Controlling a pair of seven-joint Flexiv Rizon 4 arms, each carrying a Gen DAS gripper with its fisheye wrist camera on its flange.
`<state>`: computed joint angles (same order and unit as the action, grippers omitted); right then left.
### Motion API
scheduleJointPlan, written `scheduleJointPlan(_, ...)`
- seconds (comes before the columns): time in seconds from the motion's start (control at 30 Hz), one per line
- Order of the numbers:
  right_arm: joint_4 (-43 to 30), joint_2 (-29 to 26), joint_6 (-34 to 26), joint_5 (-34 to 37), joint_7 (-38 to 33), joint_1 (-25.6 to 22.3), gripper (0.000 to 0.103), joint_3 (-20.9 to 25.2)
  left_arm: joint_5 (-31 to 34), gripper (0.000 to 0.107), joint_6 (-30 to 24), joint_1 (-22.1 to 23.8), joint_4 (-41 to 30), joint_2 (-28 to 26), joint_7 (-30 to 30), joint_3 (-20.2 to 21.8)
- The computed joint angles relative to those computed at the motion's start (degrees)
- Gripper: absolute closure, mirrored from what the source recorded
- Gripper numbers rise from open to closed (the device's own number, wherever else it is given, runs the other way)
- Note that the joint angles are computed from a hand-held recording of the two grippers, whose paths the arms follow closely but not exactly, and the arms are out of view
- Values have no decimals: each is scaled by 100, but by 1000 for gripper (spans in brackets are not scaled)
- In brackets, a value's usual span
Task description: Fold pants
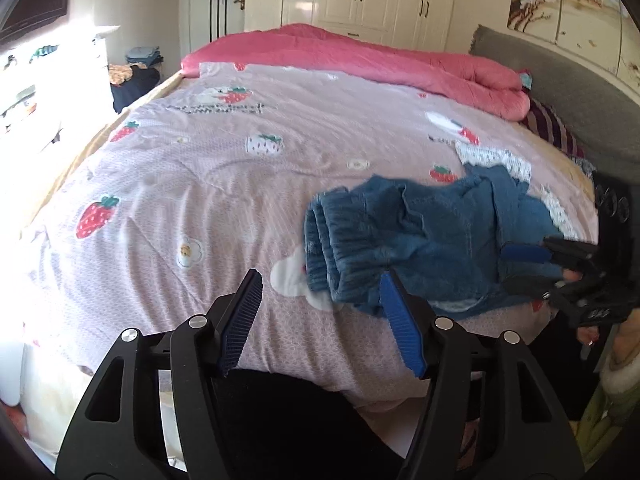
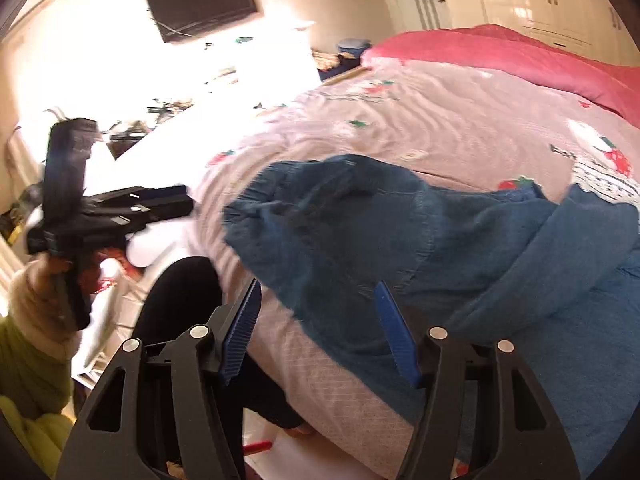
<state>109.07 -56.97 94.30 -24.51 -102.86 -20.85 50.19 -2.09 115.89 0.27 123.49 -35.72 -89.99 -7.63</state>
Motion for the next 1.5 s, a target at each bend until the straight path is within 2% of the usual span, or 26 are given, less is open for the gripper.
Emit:
scheduleJointPlan(0.03,-40,70,-22,60,92,151,65,-175,29,51,51,10,-17,18,-4,-25)
scheduleJointPlan(0.07,-66,114,-80,95,140,234,73,-268,32,51,54,-23,-61,26,14,-25)
scheduleJointPlan(0.13,-108,135,-254,161,120,342,94,-361,122,51,-28,32,-200,-3,45,-170)
scheduleJointPlan(0.23,-69,226,-328,319,5,540,96,-549,290,51,-186,151,-518,-171,72,-507)
scheduleJointPlan(0.33,-128,153,-489,500,-97,557,96,-517,533,53,-429,411,-870,-462,145,-1014)
scheduleJointPlan(0.43,-301,6,-823,739,-233,396,96,-268,708,61,-834,699,-1198,-823,345,-1539)
scheduleJointPlan(0.5,-278,18,-934,886,-390,238,96,-113,661,68,-1122,781,-1388,-1055,499,-1728)
scheduleJointPlan(0.57,-175,123,-877,997,-591,137,96,-79,273,75,-1476,409,-1618,-1180,571,-1351)
scheduleJointPlan(0.7,-22,313,-665,1309,-796,-63,95,-69,-139,76,-1571,-26,-1833,-1416,717,-887)
scheduleJointPlan(0.77,-20,374,-568,1430,-775,-149,93,-94,-225,75,-1454,-254,-1874,-1463,786,-658)
scheduleJointPlan(0.9,-15,485,-370,1564,-578,-206,82,-285,-426,75,-1407,-527,-1785,-1301,781,-413)
scheduleJointPlan(0.93,-13,501,-312,1585,-520,-244,82,-317,-414,72,-1317,-489,-1701,-1231,781,-467)
scheduleJointPlan(0.97,-5,484,-256,1581,-490,-320,81,-292,-378,62,-1207,-419,-1610,-1156,780,-558)
scheduleJointPlan(1.07,-32,442,-50,1517,-303,-467,69,-314,-247,49,-864,-399,-1373,-884,751,-643)
scheduleJointPlan(1.1,-44,421,1,1476,-224,-510,65,-309,-178,48,-830,-359,-1341,-821,764,-717)
scheduleJointPlan(1.2,-19,429,243,1390,36,-553,59,-403,212,41,-828,177,-1399,-884,805,-1481)
scheduleJointPlan(1.23,-5,420,315,1352,110,-607,54,-404,370,40,-913,390,-1493,-1003,869,-1810)
scheduleJointPlan(1.33,-23,463,441,1244,380,-599,44,-537,447,40,-1387,595,-1904,-1394,1110,-2332)
scheduleJointPlan(1.43,-51,583,521,1108,620,-574,35,-748,259,41,-1884,729,-2281,-1813,1431,-2774)
scheduleJointPlan(1.5,-112,702,587,1059,814,-388,29,-1046,17,42,-2089,529,-2554,-1940,1557,-2666)
